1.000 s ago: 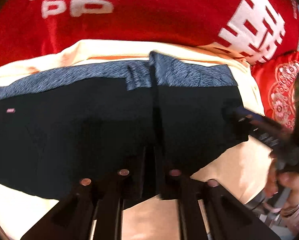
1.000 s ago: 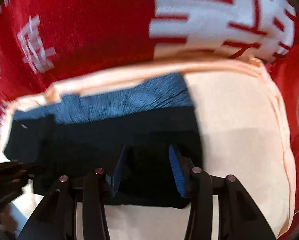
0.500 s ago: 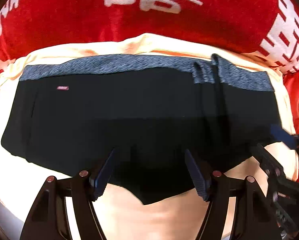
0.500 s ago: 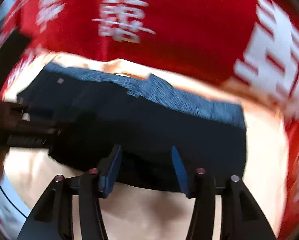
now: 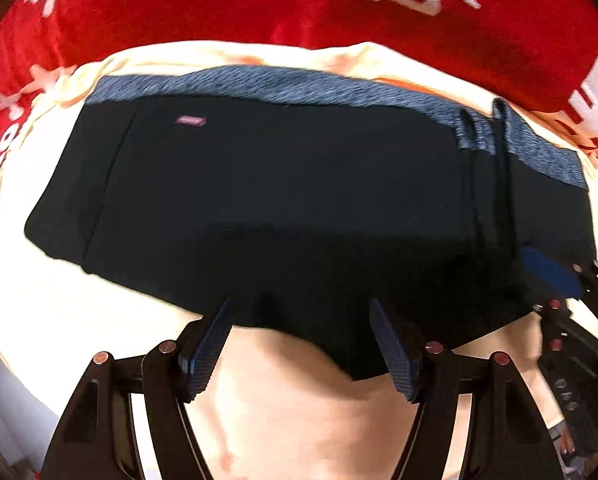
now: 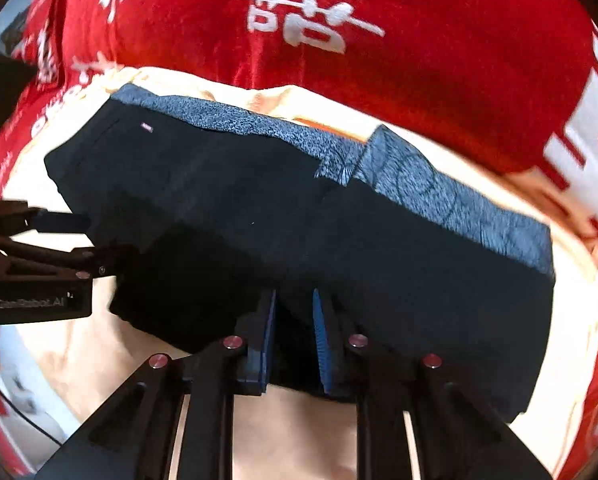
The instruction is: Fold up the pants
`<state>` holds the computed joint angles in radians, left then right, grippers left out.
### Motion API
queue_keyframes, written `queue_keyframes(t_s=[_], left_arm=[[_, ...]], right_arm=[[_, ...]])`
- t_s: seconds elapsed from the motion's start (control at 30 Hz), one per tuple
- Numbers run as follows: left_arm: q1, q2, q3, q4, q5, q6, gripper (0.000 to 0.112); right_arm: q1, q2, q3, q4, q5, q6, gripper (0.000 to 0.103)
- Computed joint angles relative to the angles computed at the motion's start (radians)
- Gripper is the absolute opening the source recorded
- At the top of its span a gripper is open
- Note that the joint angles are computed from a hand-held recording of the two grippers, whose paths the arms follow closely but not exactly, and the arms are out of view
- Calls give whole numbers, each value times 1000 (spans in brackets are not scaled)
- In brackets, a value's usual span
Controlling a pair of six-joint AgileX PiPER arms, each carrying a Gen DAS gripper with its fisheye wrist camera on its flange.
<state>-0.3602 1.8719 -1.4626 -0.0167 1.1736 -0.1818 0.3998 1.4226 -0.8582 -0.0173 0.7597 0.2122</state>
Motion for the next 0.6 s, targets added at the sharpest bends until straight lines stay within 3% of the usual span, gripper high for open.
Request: queue_keyframes(t_s=[0.2, 0.27, 0.4, 0.57, 0.6], left_arm=[[34, -33, 46, 8, -3, 27, 71], [50, -41, 56, 1, -7, 37, 71], [98, -59, 84, -13, -17, 71, 71], [181, -93, 140, -22, -38, 132, 71], [213, -85, 142, -25, -46, 159, 71]], right_arm=[[-54, -23, -57, 135, 118, -91, 26], [-51, -32, -90, 99, 145, -49, 28], [-100, -1, -129, 72, 148, 32, 38], [-165, 129, -134, 159, 127, 68, 38], [-160, 155, -132, 179, 125, 74, 42]])
